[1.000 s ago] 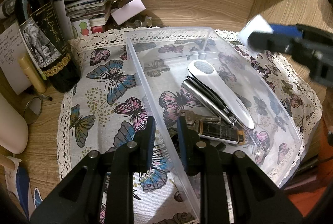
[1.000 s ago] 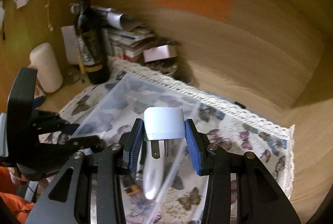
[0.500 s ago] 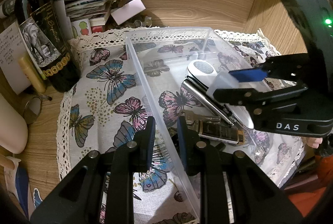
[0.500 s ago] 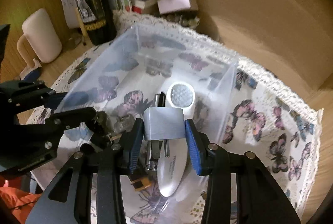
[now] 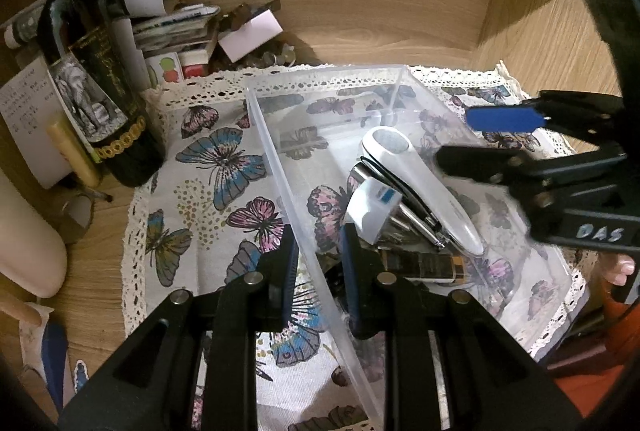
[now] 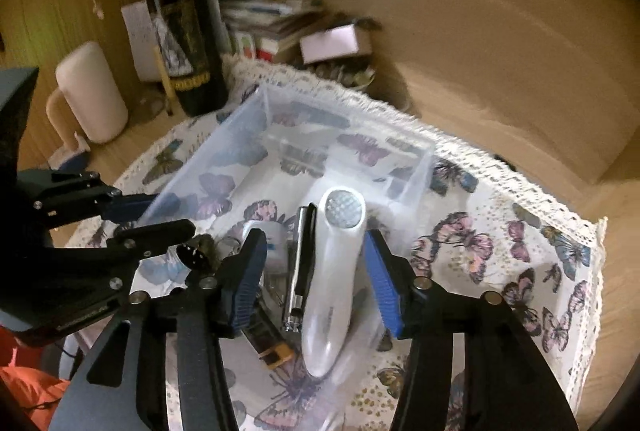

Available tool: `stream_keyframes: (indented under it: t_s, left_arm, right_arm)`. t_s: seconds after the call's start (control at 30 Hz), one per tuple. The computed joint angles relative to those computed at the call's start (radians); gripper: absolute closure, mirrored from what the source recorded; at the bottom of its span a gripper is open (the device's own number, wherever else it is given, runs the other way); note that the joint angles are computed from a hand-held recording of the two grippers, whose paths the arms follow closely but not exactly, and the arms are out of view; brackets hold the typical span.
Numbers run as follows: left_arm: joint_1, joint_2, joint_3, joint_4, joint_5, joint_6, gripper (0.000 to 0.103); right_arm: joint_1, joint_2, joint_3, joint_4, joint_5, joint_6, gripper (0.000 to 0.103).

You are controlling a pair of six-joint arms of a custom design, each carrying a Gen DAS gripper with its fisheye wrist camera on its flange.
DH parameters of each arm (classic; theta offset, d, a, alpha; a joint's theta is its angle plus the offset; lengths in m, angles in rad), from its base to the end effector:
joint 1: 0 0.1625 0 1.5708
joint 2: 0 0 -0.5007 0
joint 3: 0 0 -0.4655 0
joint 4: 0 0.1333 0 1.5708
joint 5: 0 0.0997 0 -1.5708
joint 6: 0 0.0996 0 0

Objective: Organize rigid objects

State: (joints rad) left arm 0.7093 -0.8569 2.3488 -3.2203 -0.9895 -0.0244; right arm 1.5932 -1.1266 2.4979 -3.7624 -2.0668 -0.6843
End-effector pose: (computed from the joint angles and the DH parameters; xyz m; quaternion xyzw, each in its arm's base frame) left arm -0.2388 -0.4527 0.0103 0.3676 0.8818 -0.1906 0.2258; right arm 0.0957 -0.4374 0.1715 0.2158 -0.8680 0.2924 0.3385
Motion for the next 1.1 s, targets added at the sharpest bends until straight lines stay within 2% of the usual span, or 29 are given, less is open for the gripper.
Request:
stream_keyframes:
  t_s: [0.1, 0.3, 0.33, 0.4, 0.43, 0.47, 0.53, 0.67, 0.77, 0.87, 1.1]
  left_arm:
    - [-0.013, -0.007, 0.003, 0.013, 0.019, -0.025, 0.081]
    - [-0.081, -0.031, 0.045, -0.061, 0.064, -0.047, 0.081]
    - [-0.091, -0.033, 0.049, -0.072, 0.070, -0.049, 0.077]
    - [-0.127, -0.033, 0.069, -0.130, 0.095, -0.057, 0.059]
    - [-0.142, -0.029, 0.079, -0.166, 0.109, -0.055, 0.046]
    - [-0.156, -0.024, 0.086, -0.200, 0.122, -0.051, 0.040]
    - [-0.197, -0.013, 0.107, -0.279, 0.164, -0.041, 0.036]
    - [-0.250, 0.011, 0.137, -0.432, 0.195, -0.028, 0.015]
    - [-0.271, 0.033, 0.143, -0.525, 0.214, -0.012, 0.008]
    - [-0.295, 0.052, 0.150, -0.607, 0.230, -0.004, 0.004]
    - [-0.323, 0.075, 0.158, -0.694, 0.245, 0.007, 0.003]
  right_arm:
    - [0.002, -0.025, 0.033, -0.061, 0.022, -0.004, 0.054]
    - [-0.002, -0.062, 0.117, -0.243, 0.088, -0.027, 0.031]
    - [-0.004, -0.066, 0.133, -0.279, 0.100, -0.033, 0.028]
    - [-0.006, -0.065, 0.153, -0.332, 0.113, -0.042, 0.025]
    - [-0.008, -0.065, 0.163, -0.356, 0.119, -0.046, 0.021]
    - [-0.010, -0.064, 0.174, -0.386, 0.128, -0.050, 0.019]
    - [-0.015, -0.062, 0.193, -0.440, 0.147, -0.058, 0.016]
    - [-0.023, -0.059, 0.227, -0.532, 0.179, -0.068, 0.008]
    - [-0.035, -0.040, 0.252, -0.630, 0.222, -0.073, 0.000]
    - [-0.042, -0.021, 0.273, -0.708, 0.253, -0.078, 0.000]
    - [-0.042, 0.030, 0.293, -0.825, 0.273, -0.096, 0.000]
